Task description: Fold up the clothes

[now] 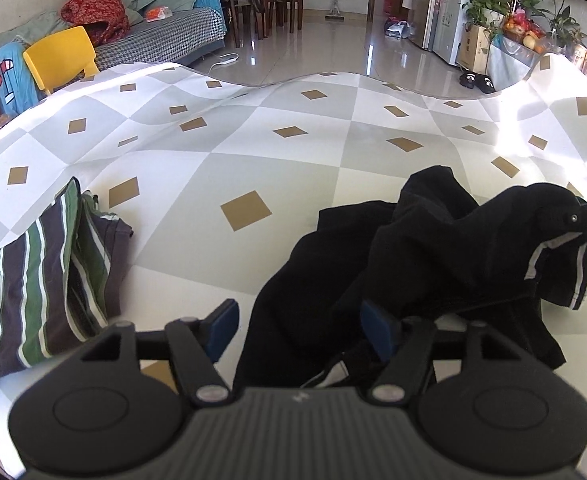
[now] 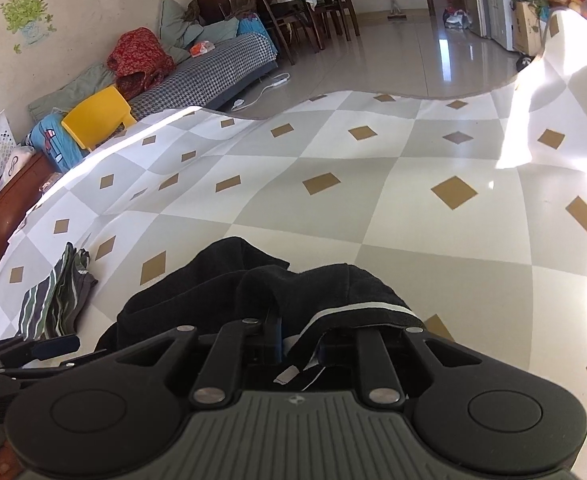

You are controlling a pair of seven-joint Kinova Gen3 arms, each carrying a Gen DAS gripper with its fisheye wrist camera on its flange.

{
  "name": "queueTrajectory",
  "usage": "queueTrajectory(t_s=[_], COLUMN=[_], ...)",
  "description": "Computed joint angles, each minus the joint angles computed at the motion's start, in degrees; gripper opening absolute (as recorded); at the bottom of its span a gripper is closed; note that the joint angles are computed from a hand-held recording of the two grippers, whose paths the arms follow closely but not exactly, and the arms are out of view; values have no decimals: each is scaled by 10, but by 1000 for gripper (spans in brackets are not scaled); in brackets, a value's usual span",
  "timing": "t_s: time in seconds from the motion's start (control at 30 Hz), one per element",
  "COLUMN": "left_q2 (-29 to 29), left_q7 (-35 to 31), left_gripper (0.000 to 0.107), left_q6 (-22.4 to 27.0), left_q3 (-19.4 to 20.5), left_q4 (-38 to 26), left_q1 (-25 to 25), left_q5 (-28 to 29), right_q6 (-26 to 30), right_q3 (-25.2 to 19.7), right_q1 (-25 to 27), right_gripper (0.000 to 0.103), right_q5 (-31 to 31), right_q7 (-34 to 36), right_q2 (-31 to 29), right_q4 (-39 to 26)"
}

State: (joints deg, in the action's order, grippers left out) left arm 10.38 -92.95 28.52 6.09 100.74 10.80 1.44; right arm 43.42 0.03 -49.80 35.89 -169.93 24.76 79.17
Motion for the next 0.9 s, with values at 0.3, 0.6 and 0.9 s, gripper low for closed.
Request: queueTrajectory(t_s=[0.3, 0.6, 0.9], left_q2=[-2, 3, 16], left_q7=[-75, -10, 47], left_gripper=[85, 86, 76], left_q6=[-28, -48, -55], left_q3=[13, -13, -24], left_q4=[37, 49, 51], left_q1=[-1, 42, 67], left_q5=[12, -65, -130], right_q6=[-11, -11, -25], right_q3=[-23, -23, -15], right_q1=[43, 41, 40], right_gripper=[47, 48, 48], right_q5=[-96, -111, -120], right_q7=[52, 71, 71], right_q2=[-10, -4, 8], right_q4=[10, 7, 1])
